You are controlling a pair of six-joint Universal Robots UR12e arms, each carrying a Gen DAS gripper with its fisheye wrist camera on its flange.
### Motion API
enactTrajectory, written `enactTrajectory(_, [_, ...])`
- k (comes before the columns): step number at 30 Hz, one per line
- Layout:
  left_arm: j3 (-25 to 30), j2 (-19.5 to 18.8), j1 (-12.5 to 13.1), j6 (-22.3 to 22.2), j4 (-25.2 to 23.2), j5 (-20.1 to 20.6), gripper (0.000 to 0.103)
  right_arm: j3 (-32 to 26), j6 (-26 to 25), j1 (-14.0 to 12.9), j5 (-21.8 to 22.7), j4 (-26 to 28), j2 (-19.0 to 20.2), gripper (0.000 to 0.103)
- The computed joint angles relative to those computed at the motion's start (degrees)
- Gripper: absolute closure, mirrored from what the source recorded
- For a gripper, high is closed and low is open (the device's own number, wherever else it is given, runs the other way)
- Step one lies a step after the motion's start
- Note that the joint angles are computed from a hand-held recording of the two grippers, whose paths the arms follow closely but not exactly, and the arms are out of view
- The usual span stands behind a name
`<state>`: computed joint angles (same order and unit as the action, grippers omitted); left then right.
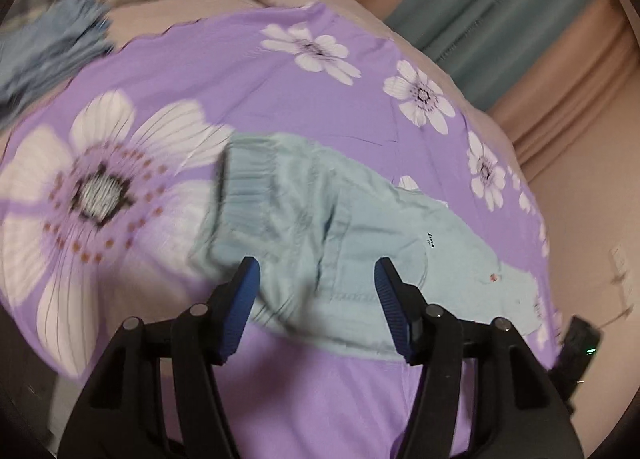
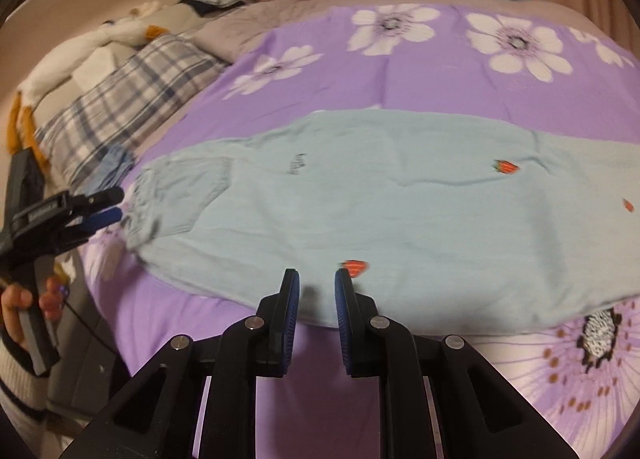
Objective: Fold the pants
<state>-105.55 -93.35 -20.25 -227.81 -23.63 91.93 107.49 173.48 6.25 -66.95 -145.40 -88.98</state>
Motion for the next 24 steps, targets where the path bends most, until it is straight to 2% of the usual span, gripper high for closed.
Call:
enactTrajectory(4, [-3.67, 1.14, 2.14, -7.95, 6.19, -5.84, 0.044, -0.17, 0.31, 0.21, 0.99, 1.35, 0.3, 0.086])
enactTrajectory(7, [-4.0, 0.37, 2.73, -10.46, 9.36, -8.14, 0.046, -0.35, 1.3, 0.2, 2.72, 1.49, 0.45, 0.086])
enactTrajectory(10, [-3.05, -0.92, 2.68, -10.86, 9.99, -8.48, 0.046, -0.35, 0.91, 0.54, 2.48, 1.71, 0.31, 0.086])
enactTrajectory(13, [-2.88, -1.95, 2.92, -13.34, 9.13, -8.86, 0.054, -0.4, 0.47, 0.65, 2.13, 2.17, 0.13, 0.086])
enactTrajectory(16, [-3.62, -2.11, 3.01, -15.79, 10.59, -8.3, 0.065, -0.69, 0.56, 0.7, 2.13, 2.35, 0.22, 0.086])
enactTrajectory(18, [-3.71, -1.86, 2.86, -15.98, 10.63, -7.19, 0.089, -1.04, 0.26, 0.88, 1.96, 2.51, 0.43, 0.086])
enactTrajectory(20, [-3.56, -1.25, 2.6, -15.47, 9.57, -5.48, 0.091, -1.56, -0.09, 1.23, 2.03, 2.7, 0.82, 0.086])
enactTrajectory(24, [-3.82, 0.15, 1.61, -13.51, 10.66, -1.97, 0.091, -2.34, -1.28, 2.43, 1.95, 0.73, 1.71, 0.086])
